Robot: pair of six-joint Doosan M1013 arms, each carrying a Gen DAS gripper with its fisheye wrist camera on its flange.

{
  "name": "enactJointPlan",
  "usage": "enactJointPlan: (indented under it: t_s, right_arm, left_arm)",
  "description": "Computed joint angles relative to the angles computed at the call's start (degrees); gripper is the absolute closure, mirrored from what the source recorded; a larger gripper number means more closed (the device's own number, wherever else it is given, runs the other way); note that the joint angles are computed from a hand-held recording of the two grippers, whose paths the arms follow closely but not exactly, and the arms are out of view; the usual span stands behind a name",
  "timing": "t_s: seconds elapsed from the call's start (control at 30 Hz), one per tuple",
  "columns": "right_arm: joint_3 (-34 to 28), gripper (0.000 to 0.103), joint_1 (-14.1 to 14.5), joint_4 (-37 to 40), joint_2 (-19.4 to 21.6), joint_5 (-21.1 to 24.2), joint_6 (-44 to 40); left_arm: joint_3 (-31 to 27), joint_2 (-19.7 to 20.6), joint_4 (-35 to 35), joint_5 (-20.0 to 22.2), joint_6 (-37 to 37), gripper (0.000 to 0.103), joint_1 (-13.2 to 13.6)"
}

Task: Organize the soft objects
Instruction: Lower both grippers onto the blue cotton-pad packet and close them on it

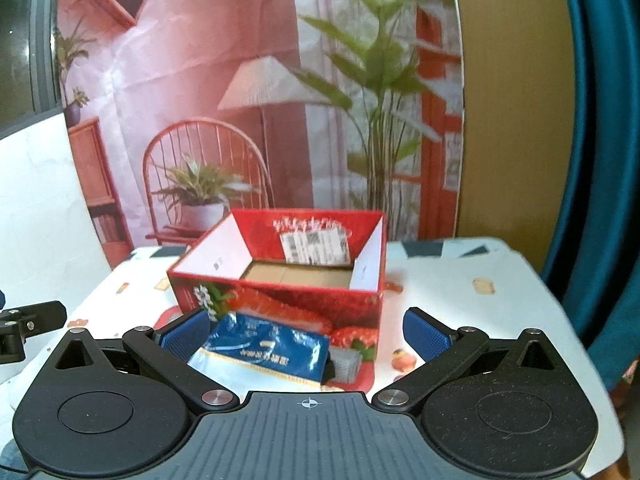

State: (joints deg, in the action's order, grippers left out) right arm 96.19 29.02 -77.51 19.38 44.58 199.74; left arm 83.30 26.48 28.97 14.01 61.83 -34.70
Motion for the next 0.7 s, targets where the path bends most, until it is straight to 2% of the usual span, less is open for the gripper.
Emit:
enactJointPlan:
  t_s: [0.1, 0.2, 0.27, 0.33, 0.5, 0.7]
  right_arm:
    - [-0.3, 0.000, -1.2, 1.5, 1.5, -2.0, -1.9]
    - [-0.5, 0.001, -2.6, 4.1, 2.8, -5.2, -4.5]
    - [-0.4, 0.005, -3.5, 5.7, 3.5, -8.1, -5.8]
    - [-0.8, 0.012, -4.3, 7.9, 4.2, -10.5, -8.2]
    - [-1.8, 0.024, -5.7, 12.1, 6.0, -13.8, -13.6]
    - [-3.0, 0.030, -7.6, 18.5, 8.0, -17.1, -21.1]
  left_arm:
    - [-1.7, 2.0, -6.7, 1.3, 7.4, 0.000, 0.2]
    - [-3.6, 4.1, -19.3, 3.1, 19.1, 0.003, 0.9]
    - [-5.2, 5.5, -30.4, 5.6, 28.1, 0.008, 1.8]
    - [-6.7, 7.0, -36.6, 7.8, 32.8, 0.011, 2.4]
    - [-9.7, 10.1, -40.6, 10.1, 37.0, 0.019, 2.7]
    - [-13.9, 13.5, -45.1, 14.3, 42.1, 0.029, 2.7]
